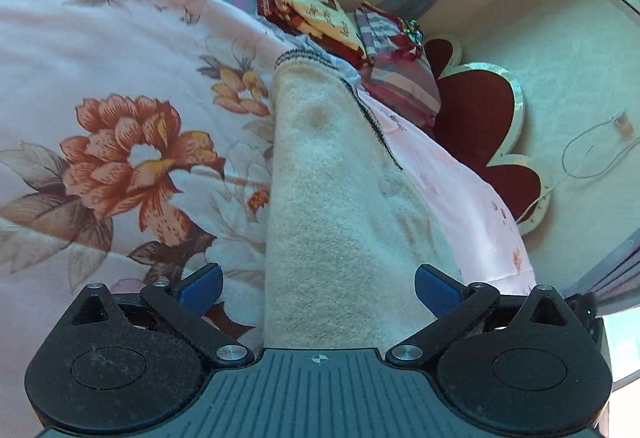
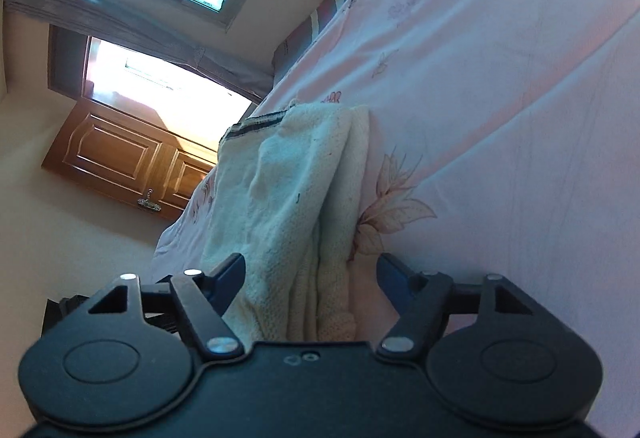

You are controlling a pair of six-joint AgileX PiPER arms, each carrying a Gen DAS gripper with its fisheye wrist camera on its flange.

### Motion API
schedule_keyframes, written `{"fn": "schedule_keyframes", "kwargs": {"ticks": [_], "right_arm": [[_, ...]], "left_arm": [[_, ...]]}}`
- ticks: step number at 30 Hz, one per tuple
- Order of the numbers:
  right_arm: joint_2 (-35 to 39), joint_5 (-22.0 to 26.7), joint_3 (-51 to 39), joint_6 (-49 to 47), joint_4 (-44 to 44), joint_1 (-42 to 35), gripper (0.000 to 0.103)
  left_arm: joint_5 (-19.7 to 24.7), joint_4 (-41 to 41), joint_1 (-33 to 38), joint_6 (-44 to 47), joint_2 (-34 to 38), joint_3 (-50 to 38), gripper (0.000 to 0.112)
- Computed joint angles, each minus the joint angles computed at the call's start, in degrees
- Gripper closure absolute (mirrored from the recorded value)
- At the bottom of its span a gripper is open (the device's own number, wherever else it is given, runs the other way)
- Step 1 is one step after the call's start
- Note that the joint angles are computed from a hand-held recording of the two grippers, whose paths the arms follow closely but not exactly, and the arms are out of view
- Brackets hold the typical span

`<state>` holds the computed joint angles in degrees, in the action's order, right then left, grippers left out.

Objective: Fold small clothes

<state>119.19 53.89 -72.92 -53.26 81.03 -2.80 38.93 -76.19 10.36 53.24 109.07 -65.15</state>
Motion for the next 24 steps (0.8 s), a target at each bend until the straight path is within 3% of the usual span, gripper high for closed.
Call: {"fn": "schedule_keyframes", "kwargs": {"ticks": [6, 8, 10, 12, 14, 17, 21, 24], "right_arm": [[2.07, -1.05, -5.34, 4.8, -5.23, 2.72, 0.052], [3.28, -1.25, -7.07, 5.34, -5.7, 3.43, 0.067], [3.99, -0.56, -7.33, 2.48, -4.44, 3.54, 0.075], [4.94, 1.47, -6.11, -2.75, -0.64, 2.34, 0.077], [7.53, 7.21, -4.35, -7.9, 5.51, -0.45, 0.079], [7.43, 11.94, -1.03, -12.34, 9.53, -2.47, 0.08], [5.27, 7.48, 0.95, -13.26, 9.01, -1.42, 0.08], [5.05, 6.84, 0.83, -12.53, 8.91, -1.2, 0.08]], "left_arm": [[1.41, 2.12, -1.41, -0.94, 4.29, -5.43, 0.018], [1.23, 2.65, -2.08, -1.56, 5.31, -6.96, 0.019], [1.2, 3.11, -2.29, -2.29, 5.97, -8.25, 0.021], [0.48, 3.07, -2.48, -2.89, 6.12, -8.5, 0.038], [2.21, 1.17, -1.38, -2.1, 6.68, -8.43, 0.042], [3.34, 0.46, -0.5, -0.88, 6.92, -8.03, 0.042], [0.55, 2.45, -2.06, -1.21, 6.62, -8.53, 0.044], [-2.39, 5.12, -3.75, -2.74, 5.55, -8.41, 0.059]]}}
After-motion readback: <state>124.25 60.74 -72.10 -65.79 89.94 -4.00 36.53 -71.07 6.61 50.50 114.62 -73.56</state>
